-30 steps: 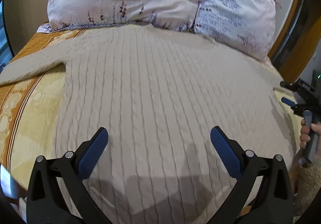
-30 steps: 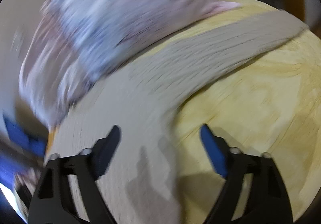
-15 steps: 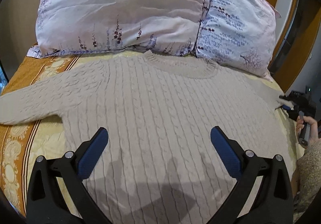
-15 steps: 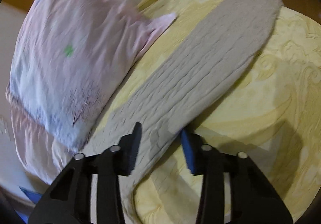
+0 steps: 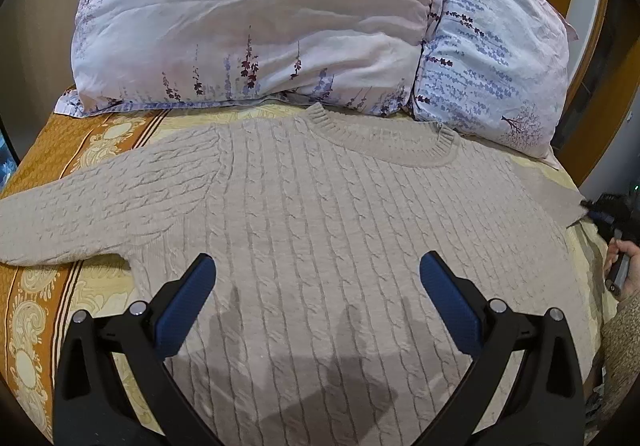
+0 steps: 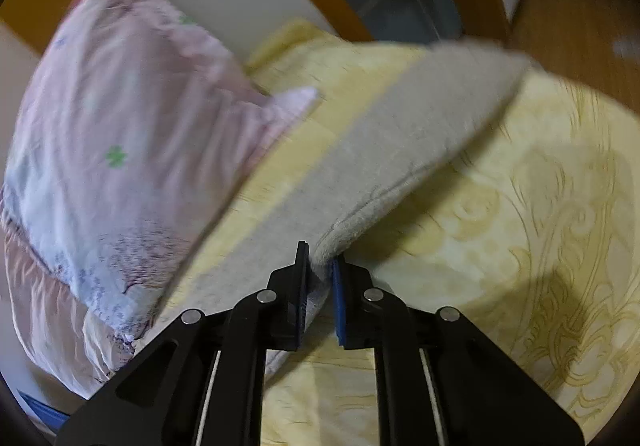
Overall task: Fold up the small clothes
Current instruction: 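Carry the sleeve across the sweater body with the right tool and release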
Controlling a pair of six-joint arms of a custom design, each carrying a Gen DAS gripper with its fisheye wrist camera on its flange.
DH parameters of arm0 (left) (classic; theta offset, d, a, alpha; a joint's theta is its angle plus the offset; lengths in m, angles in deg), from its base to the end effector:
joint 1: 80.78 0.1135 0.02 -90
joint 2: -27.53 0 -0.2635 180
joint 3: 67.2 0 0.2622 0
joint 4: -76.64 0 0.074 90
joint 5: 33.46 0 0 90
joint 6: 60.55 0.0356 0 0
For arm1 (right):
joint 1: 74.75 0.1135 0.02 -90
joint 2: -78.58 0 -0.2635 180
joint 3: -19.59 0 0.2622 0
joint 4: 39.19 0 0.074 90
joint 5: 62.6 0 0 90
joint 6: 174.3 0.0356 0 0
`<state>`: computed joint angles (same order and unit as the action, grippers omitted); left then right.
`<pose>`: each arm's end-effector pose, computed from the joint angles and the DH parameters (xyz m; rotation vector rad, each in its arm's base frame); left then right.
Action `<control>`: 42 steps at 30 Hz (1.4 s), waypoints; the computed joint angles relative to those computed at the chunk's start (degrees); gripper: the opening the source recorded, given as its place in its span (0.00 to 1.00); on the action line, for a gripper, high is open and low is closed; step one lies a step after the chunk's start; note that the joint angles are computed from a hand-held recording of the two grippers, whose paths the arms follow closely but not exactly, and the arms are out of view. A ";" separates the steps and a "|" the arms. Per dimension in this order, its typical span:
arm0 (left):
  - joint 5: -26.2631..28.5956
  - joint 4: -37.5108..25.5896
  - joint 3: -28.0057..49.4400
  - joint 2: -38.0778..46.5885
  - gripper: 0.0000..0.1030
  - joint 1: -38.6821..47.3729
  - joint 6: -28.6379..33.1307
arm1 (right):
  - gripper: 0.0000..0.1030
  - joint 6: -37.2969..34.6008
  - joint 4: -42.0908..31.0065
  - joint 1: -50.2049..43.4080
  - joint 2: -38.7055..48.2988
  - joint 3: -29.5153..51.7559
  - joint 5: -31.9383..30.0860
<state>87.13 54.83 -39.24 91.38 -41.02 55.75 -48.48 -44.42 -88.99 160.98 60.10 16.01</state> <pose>0.1440 0.0962 0.1079 -0.0919 2.3907 -0.1704 0.2484 -0.0558 0.1198 0.9344 2.2243 0.4134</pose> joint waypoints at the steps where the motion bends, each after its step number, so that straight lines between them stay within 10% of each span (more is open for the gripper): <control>1: -0.07 0.41 0.00 0.20 0.98 0.06 0.08 | 0.11 -0.57 -0.36 1.35 -2.54 -0.31 1.03; 11: 4.33 1.72 1.22 2.41 0.98 2.75 -1.76 | 0.10 -0.70 -3.50 24.76 -12.11 3.73 8.84; 22: 4.87 1.28 1.24 2.60 0.98 3.62 -0.42 | 0.11 4.29 0.52 46.27 10.59 12.53 8.99; 24: 5.60 0.78 1.46 3.01 0.98 4.03 0.30 | 0.13 5.30 0.57 46.98 11.52 11.97 8.16; 28: 6.52 0.12 1.91 3.87 0.98 4.27 1.08 | 0.60 11.11 4.71 44.09 9.07 7.23 3.08; 42: 9.55 -2.95 4.80 6.65 0.98 4.70 1.78 | 0.51 22.27 6.01 28.34 1.80 -1.20 4.80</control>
<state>96.68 51.88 -34.43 98.03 -36.31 57.53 -26.22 -38.42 -60.65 162.78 58.90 20.81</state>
